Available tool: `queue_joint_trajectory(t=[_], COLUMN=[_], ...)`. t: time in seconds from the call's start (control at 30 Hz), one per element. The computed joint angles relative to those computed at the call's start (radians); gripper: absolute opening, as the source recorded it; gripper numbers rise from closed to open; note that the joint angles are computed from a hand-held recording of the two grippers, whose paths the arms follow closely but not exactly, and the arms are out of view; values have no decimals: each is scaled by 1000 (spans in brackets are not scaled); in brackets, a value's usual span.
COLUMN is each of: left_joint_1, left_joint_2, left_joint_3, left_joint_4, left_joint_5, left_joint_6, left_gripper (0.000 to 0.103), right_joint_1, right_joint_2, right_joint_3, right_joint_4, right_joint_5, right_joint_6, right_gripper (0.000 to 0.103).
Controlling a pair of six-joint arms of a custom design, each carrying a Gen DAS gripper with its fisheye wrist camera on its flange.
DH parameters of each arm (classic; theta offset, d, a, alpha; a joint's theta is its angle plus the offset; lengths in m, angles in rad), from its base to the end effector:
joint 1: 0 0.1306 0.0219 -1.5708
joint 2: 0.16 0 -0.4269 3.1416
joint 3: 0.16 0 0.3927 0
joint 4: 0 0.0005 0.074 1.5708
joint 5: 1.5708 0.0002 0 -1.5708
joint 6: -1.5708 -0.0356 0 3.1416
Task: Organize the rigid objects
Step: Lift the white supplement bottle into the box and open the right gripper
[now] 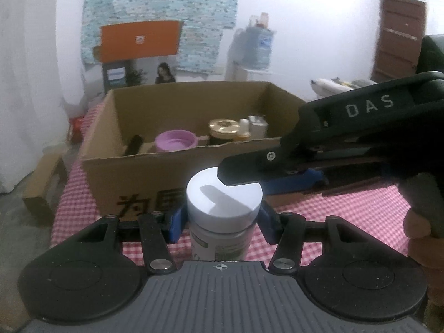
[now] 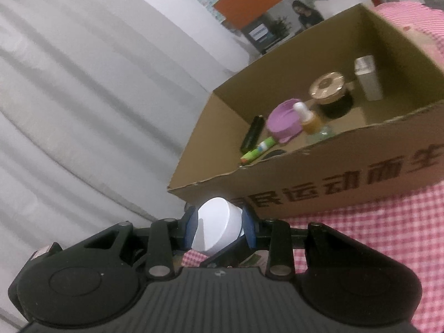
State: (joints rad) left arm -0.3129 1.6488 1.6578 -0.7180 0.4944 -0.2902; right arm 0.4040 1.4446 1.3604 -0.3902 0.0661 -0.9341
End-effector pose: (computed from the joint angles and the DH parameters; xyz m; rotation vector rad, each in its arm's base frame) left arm 0.5608 -0.1997 0.4803 0.9078 2.0490 -0.5734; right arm 0.4838 0.2037 0.4740 0.6001 2.0464 0.7522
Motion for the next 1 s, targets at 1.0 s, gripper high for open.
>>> queue_joint_trajectory(t=[1.0], left_joint_1=[-36], left_joint_2=[-68], left_joint_3=[80], left_joint_4=[32], left_joint_5=[-36], left_joint_6=[-26], left_gripper=[53], right_joint_1=[11], right_joint_2=[-100], right_joint_3=[29], right_joint_4=[3], right_joint_5=[22], right_joint_6=[139], right_gripper=[39])
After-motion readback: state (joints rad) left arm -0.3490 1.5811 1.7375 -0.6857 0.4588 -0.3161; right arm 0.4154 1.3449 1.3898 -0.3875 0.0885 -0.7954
